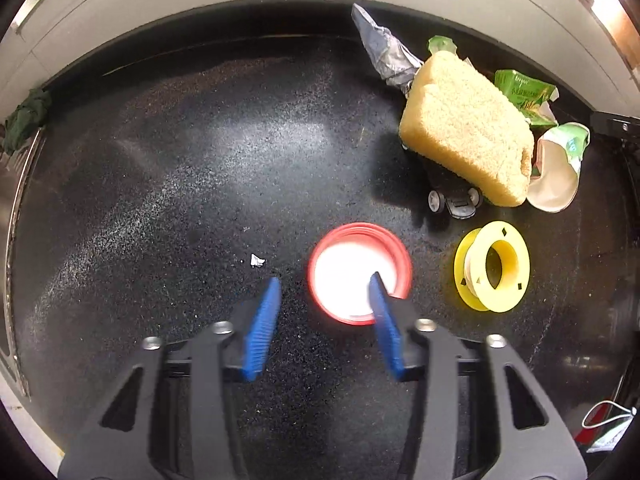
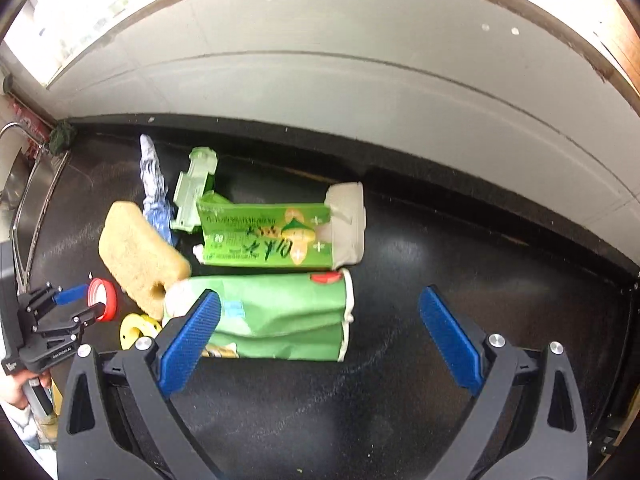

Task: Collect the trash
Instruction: 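Grasp the red lid with left tool while right tool grasps green snack bag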

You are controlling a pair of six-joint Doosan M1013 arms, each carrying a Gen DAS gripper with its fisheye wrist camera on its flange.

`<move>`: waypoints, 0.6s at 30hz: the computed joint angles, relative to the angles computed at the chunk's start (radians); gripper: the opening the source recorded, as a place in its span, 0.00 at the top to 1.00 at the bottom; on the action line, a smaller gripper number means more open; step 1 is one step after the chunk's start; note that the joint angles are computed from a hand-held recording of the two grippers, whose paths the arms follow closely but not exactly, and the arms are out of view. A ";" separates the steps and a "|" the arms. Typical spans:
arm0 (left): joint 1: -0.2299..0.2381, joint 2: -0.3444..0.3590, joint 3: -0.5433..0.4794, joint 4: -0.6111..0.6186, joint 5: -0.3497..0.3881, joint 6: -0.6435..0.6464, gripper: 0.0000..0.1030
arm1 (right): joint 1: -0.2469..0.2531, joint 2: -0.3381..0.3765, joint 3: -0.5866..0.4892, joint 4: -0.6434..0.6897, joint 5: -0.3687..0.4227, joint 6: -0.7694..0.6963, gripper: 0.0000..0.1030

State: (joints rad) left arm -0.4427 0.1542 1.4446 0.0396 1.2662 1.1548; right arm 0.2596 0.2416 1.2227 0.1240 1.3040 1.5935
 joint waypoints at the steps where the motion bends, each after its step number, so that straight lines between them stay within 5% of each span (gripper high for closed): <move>1: 0.006 -0.001 0.000 -0.012 0.000 -0.011 0.74 | 0.000 0.016 -0.022 0.004 0.007 -0.009 0.07; 8: 0.068 -0.011 0.011 -0.110 0.004 -0.048 0.96 | 0.055 0.139 -0.181 -0.075 0.126 -0.318 0.07; 12: 0.084 -0.029 0.034 -0.110 -0.002 -0.075 0.96 | 0.088 0.184 -0.233 -0.122 0.160 -0.504 0.08; 13: 0.085 -0.035 0.041 -0.108 -0.005 -0.083 0.96 | 0.092 0.196 -0.246 -0.129 0.173 -0.527 0.21; 14: 0.079 -0.040 0.046 -0.102 -0.006 -0.098 0.97 | 0.097 0.210 -0.260 -0.142 0.192 -0.546 0.47; 15: 0.079 -0.043 0.049 -0.096 -0.007 -0.110 0.97 | 0.104 0.221 -0.271 -0.162 0.205 -0.553 0.61; 18: 0.079 -0.057 0.057 -0.084 -0.015 -0.138 0.97 | 0.108 0.234 -0.294 -0.152 0.232 -0.552 0.90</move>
